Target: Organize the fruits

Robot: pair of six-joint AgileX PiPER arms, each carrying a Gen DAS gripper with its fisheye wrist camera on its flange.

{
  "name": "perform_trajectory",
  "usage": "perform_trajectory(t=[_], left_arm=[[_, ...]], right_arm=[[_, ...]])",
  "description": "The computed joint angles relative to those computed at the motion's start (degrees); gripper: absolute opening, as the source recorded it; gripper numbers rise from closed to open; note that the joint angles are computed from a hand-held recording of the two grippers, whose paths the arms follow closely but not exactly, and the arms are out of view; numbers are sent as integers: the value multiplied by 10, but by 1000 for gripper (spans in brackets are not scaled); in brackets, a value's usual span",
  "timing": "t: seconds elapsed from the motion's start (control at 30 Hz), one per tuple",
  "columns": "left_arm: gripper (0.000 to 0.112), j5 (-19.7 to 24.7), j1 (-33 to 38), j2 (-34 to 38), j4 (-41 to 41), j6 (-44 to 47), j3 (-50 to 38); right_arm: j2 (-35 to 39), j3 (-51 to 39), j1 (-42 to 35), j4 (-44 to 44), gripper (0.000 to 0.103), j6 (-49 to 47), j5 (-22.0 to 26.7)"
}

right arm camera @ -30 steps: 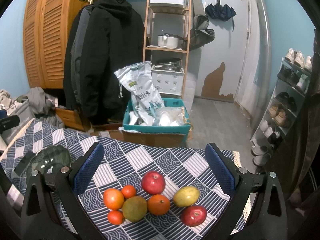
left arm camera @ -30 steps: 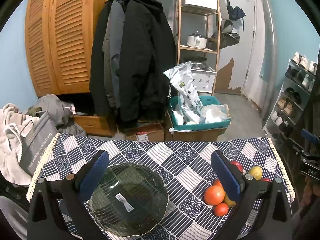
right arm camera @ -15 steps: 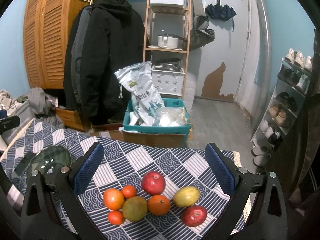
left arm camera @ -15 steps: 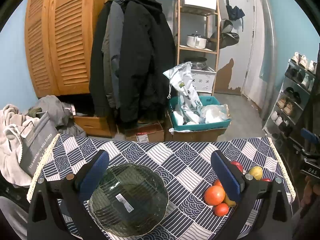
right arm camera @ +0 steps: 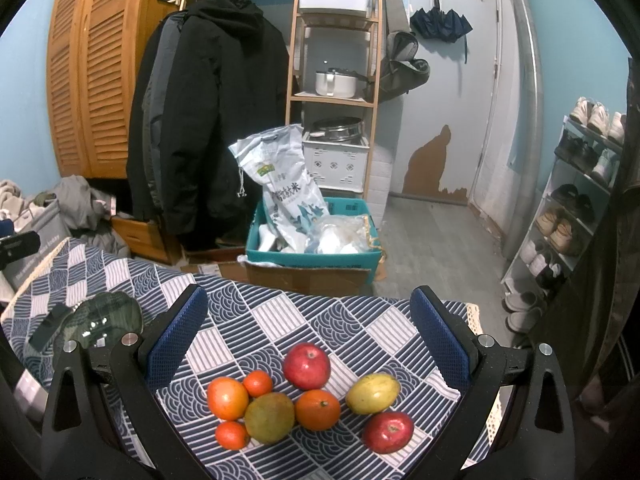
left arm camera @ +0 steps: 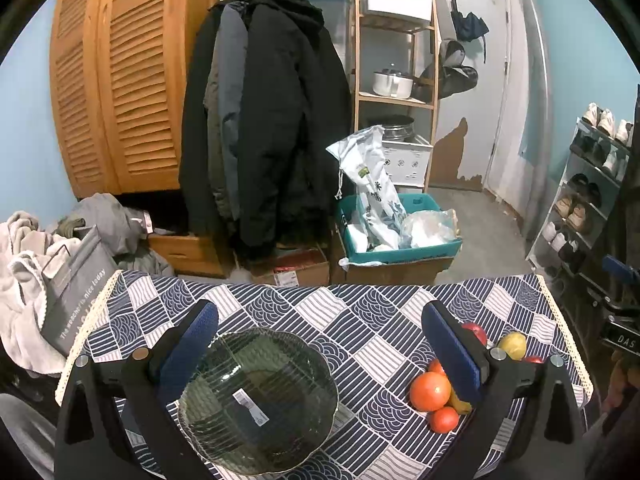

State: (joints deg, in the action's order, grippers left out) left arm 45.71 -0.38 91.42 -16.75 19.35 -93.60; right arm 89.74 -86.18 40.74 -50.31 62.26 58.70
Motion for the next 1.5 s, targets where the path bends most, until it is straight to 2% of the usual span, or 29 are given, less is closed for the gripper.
perform_trajectory(t=[0.7, 1.03, 1.27, 1.5], left_arm=[[103, -8, 3, -8, -25, 21, 20], [103, -11, -17, 3, -3, 12, 27], [103, 17, -41, 33, 6, 4, 18], [103, 45, -70, 61, 25, -16, 9]], right_arm=[[1, -15, -1, 4, 100, -10, 9], [-15, 3, -16, 21, 100, -24, 13], [-22, 24, -34, 39, 100, -37, 21], [-51, 85, -64, 78, 99, -37, 0]])
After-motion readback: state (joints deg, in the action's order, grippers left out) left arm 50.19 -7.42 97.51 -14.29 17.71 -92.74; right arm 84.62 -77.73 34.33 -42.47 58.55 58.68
